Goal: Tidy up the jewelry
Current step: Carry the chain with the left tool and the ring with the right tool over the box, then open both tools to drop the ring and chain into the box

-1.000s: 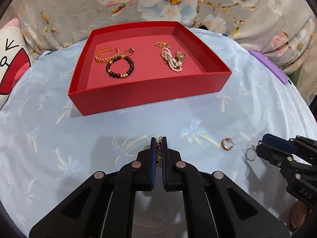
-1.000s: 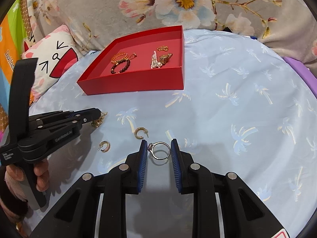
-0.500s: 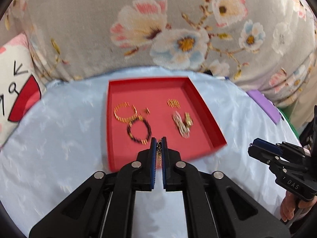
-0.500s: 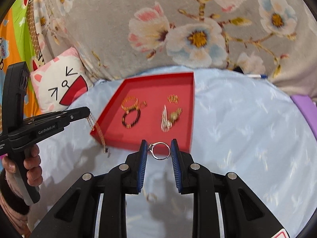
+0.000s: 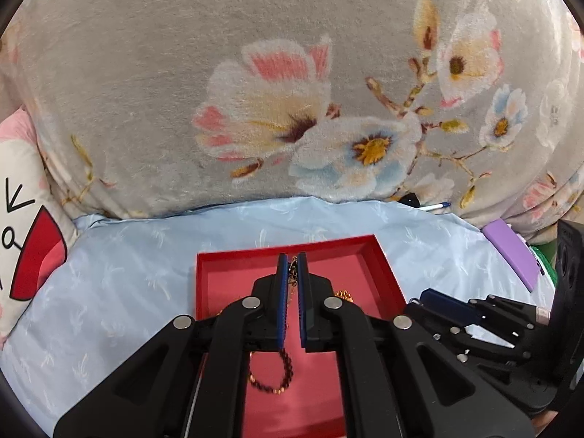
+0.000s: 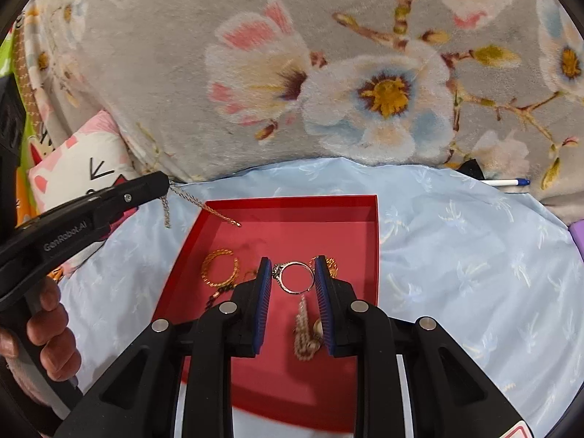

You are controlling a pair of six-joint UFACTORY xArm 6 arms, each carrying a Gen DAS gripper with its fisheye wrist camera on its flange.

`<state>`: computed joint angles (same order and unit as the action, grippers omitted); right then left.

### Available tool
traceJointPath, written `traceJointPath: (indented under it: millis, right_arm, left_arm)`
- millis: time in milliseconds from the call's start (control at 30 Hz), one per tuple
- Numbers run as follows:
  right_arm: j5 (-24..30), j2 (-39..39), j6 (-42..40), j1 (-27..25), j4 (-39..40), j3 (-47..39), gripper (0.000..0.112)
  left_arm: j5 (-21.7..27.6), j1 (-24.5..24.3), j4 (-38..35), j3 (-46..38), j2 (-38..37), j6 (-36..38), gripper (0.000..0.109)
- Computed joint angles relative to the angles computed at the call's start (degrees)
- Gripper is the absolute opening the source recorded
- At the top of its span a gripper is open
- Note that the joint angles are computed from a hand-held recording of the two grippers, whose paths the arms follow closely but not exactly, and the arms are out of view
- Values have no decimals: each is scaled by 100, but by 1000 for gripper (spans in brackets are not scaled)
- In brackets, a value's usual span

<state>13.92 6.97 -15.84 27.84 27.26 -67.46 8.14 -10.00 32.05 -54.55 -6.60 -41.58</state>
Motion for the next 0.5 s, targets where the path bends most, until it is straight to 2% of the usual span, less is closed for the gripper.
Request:
traceJointPath:
  millis: [100,300,500]
  right_arm:
    - [132,429,313,-99,-400,-413,23]
    - [637,1062,178,-247,-241,-1058,23]
    - [883,1300,-38,-208,-91,-1249,23]
  left_arm:
    - [78,2,164,-458,492,-122,4]
    - [241,23,228,-1087,1274,-255,4]
    - [366,76,491,-1442,1703,-485,4]
